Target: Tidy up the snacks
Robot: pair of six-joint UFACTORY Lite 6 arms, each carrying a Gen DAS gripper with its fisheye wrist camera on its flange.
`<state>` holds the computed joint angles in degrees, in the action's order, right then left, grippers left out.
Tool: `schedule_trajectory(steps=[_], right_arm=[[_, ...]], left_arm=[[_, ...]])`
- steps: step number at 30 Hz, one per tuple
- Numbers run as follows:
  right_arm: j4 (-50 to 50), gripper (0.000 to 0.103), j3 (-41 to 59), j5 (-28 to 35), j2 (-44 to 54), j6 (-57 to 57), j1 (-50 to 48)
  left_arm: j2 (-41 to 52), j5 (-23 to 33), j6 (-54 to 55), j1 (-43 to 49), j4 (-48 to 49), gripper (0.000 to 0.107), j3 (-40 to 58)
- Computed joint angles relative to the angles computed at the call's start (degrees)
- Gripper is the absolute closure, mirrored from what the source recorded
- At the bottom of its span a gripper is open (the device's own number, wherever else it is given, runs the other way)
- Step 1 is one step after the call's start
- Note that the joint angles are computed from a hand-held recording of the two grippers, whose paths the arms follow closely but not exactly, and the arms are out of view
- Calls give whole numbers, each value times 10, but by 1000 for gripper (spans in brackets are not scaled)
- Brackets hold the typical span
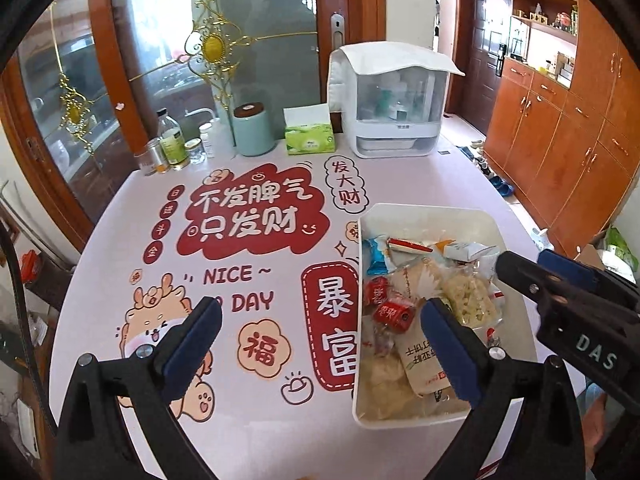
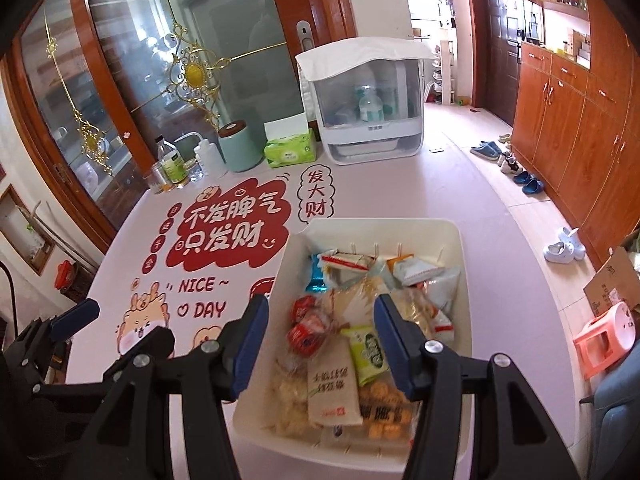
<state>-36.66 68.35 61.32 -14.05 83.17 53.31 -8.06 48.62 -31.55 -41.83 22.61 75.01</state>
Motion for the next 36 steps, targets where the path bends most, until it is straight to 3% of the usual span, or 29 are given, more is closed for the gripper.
schedule_trajectory(steps=[9, 20, 36], right_arm=[[-29, 43, 30, 98, 11, 73, 111], [-22, 42, 50, 115, 46, 89, 163], [0, 42, 104, 106, 103, 66, 160]], left_arm=[[-61, 33, -52, -9, 36, 8, -29], [-101, 60, -57, 10, 27, 8, -52], [-131, 66, 7, 77, -35, 8, -86]])
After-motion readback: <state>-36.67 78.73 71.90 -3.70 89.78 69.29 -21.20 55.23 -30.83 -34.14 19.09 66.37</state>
